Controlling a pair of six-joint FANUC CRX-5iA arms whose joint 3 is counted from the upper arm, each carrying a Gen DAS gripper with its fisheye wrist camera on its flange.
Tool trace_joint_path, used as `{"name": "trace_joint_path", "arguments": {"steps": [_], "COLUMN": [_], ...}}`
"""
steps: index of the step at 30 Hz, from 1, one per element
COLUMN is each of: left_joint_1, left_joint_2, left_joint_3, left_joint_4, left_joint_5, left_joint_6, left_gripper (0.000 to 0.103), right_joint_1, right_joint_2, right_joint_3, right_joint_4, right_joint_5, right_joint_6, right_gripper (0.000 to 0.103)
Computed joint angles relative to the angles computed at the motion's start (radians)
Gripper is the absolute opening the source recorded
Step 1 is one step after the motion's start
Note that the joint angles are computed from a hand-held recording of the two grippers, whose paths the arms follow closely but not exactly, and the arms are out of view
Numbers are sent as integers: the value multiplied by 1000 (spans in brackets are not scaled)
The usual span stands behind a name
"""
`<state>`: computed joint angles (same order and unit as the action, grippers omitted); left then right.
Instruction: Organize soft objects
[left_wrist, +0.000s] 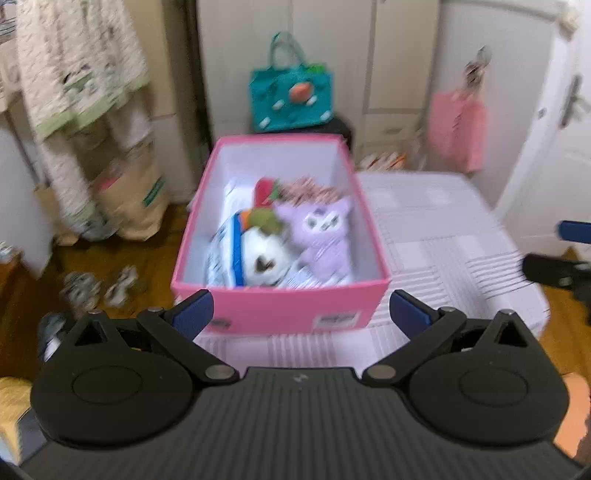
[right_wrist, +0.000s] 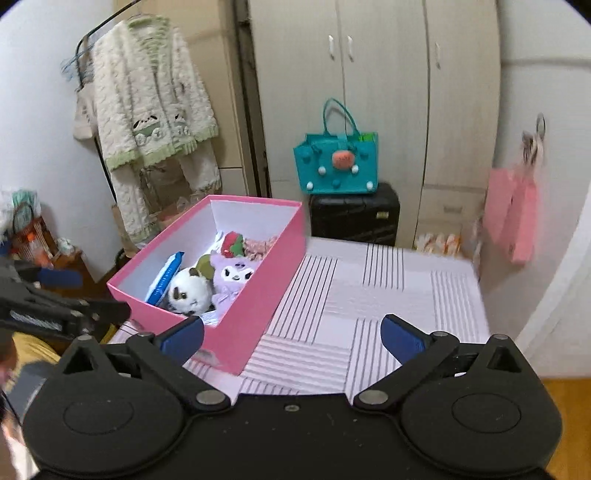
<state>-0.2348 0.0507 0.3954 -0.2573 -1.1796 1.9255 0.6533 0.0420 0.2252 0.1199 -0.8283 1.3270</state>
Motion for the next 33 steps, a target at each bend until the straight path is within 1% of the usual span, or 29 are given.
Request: {"name": "trace_joint_path", "arguments": {"steps": [1, 2, 3, 5, 6, 7, 10, 12, 16, 19, 22, 25, 33], "left_joint_1": [-13, -19, -25, -65, -86, -97, -93, -92, -111, -145, -152, -163, -201], "left_joint_2": [20, 29, 32, 29, 28, 28, 9, -3, -17, -17, -27, -32, -32], "left_joint_3": [35, 50, 56, 60, 65, 67, 44, 29, 17, 25, 14, 10, 10], "left_joint_4": [-22, -31, -41, -120, -160, -177, -153, -137, -152, -200, -194, -202, -273], "left_joint_5": [-49, -74, -82, -89, -99, -101, -74, -55, -31, -45, -37, -36, -51], "left_joint_6": [10, 8, 8, 60, 85, 93, 105, 113, 118, 140, 140, 151, 207], "left_gripper": [103, 103, 103, 103, 103, 103, 103, 103, 103, 103, 103, 103, 103], "right_joint_1": [-2, 5, 15, 38, 47, 55, 61, 63, 64, 63, 75, 79, 91], "right_joint_2": [-7, -19, -30, -43, -45, -49, -50, -56, -80, -93, -105, -108, -111], "right_joint_3": [-9, -35, -66, -111, -126, -136, -126, -129, -162, -171, -201, -205, -217], "right_joint_4": [-2, 23, 68, 162, 199, 225, 210, 208, 226, 225, 285, 294, 330], "right_joint_5": [6, 26, 47, 68, 72, 72, 42, 33, 49, 54, 59, 45, 31], "right_joint_6": [-18, -52, -99, -171, -184, -186, -158, -165, -194, -216, -255, -262, -275], "right_gripper": [103, 103, 103, 103, 103, 103, 103, 103, 103, 103, 103, 103, 103]}}
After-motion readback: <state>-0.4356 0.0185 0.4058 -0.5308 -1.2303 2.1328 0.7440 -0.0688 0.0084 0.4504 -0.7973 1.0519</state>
